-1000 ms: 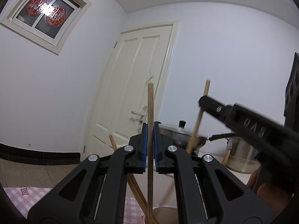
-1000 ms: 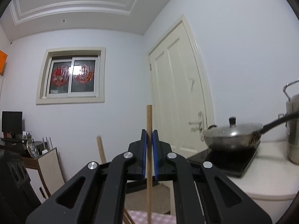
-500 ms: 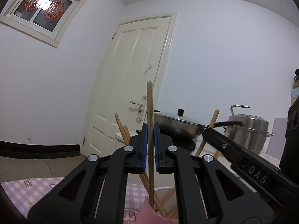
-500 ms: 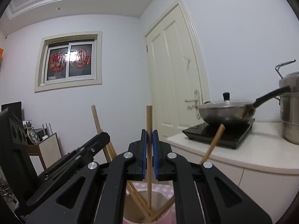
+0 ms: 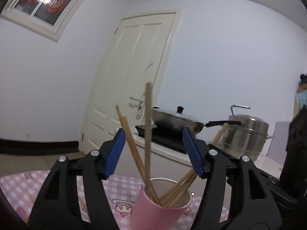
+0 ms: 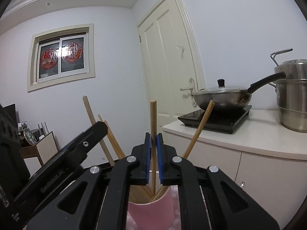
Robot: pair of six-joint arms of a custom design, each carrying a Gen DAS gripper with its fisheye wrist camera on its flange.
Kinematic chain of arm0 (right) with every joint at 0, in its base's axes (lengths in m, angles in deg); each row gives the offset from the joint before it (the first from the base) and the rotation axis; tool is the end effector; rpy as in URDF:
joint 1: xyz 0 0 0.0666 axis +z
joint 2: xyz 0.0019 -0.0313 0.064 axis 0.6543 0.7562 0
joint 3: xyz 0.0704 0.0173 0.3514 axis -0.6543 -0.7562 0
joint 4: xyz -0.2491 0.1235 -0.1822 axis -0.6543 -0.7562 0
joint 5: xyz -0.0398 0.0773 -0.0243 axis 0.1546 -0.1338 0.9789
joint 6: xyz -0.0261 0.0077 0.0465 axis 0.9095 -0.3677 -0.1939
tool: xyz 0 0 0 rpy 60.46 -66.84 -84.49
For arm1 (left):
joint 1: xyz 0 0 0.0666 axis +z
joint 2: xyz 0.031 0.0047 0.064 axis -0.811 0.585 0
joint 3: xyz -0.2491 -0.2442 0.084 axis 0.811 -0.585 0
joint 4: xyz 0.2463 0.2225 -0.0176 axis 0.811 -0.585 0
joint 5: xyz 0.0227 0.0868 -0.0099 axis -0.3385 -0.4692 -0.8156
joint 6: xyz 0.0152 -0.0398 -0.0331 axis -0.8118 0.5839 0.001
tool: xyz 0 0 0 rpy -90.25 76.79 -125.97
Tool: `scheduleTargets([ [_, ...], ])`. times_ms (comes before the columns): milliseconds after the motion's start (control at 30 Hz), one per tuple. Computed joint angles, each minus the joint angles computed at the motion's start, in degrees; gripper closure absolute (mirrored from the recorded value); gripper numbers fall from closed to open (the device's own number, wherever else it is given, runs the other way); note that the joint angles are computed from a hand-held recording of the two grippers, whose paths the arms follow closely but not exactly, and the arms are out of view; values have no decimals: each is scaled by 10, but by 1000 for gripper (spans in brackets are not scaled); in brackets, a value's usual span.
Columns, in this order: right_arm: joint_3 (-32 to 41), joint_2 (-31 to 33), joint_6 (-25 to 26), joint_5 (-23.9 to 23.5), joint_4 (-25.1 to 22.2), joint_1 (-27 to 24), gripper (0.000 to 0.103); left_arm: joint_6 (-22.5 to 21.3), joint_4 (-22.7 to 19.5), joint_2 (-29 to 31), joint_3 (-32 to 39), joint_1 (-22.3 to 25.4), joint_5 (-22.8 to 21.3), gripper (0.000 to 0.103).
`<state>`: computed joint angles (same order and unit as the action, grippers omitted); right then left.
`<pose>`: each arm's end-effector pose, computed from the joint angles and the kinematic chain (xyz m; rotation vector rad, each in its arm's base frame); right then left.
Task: Organize utensils
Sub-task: 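Open the right tool over the cup while the left tool releases its chopstick into it, then lower both open tools back toward the remaining chopsticks on the table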
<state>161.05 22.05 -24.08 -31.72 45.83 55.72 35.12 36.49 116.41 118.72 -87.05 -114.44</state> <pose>0.6004 0.1672 0.3881 -0.2845 1.6890 0.4857 0.5801 -0.3575 0.4028 -0.0815 1.5221 -0.3167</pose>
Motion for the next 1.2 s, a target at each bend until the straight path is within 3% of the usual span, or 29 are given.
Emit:
scheduleTargets([
  [100,-1,-4,-1,2,-12,1,96,-24,6,-5,-7,-7,-14,42],
  [300,-28,-25,0,17,-8,5,74,-10,-5,-25,-28,-9,-30,40],
  [900,-114,-89,-2,76,11,22,60,7,-15,-89,-119,-18,-40,34],
  [1200,-169,-120,6,107,35,29,52,-11,-18,-116,-161,-29,-56,27],
])
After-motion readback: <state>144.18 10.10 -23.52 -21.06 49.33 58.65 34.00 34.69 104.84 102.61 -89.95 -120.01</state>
